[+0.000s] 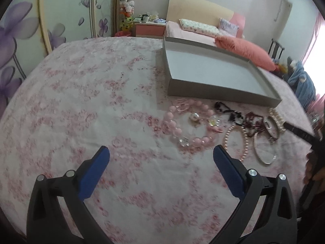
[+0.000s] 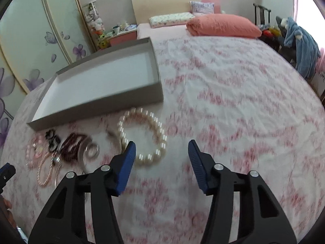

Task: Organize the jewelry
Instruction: 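Grasp the pink crystal bracelet with the left tool while the right tool grasps the white pearl bracelet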

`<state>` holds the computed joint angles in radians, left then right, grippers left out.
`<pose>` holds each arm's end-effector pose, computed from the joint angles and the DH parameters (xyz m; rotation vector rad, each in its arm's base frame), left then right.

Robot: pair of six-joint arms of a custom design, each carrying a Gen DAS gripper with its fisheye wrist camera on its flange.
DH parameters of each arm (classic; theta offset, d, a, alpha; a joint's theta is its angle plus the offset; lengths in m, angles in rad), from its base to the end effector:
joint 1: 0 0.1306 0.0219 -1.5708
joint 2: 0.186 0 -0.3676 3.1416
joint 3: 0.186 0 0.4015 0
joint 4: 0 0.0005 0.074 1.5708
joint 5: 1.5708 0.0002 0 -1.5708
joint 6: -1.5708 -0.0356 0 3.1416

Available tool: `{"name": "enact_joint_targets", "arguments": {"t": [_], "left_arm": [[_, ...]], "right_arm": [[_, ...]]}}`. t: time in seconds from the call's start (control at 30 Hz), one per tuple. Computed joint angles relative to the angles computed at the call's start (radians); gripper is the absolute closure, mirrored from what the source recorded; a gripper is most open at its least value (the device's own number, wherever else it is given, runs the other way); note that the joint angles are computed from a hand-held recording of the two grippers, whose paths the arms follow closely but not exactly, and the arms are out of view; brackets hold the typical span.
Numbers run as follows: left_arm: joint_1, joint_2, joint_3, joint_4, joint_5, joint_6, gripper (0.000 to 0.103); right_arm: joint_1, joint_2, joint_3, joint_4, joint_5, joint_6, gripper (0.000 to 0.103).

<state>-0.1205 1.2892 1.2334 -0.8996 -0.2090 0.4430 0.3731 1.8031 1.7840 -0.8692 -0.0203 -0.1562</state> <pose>0.4479 -0.0473 0.3852 -0.4826 2.4492 0.0309 0.5974 0.2341 0.3737 -0.2769 2.4605 0.2542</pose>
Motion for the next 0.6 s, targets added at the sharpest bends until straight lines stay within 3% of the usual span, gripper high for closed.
{"name": "enact_joint_targets", "arguments": {"t": [0.1,0.17,0.27,0.6], "left_arm": [[-0.006,0.035,0.035,-0.021,-0.047,-0.034,0.004],[-0.007,0.055,0.054,-0.034,-0.061,-0.046,0.004],[-0.006,0.079,0.072,-0.035,-0.069,-0.063,0.006],[0.019,0.185,0.152,-0.075,-0.026,-0.058,0.027]], "right_arm": [[0.009,0.048,0.069,-0.051,0.031,0.017,0.064],[0.018,0.06,0.087,-0.056,0.08,0.036,0.069],[0.02,0.064,0.086,-0.039,0.08,0.048,0.079],[0.021,0.069,0.09,-0.027,0.076,0.052,0.082]]}}
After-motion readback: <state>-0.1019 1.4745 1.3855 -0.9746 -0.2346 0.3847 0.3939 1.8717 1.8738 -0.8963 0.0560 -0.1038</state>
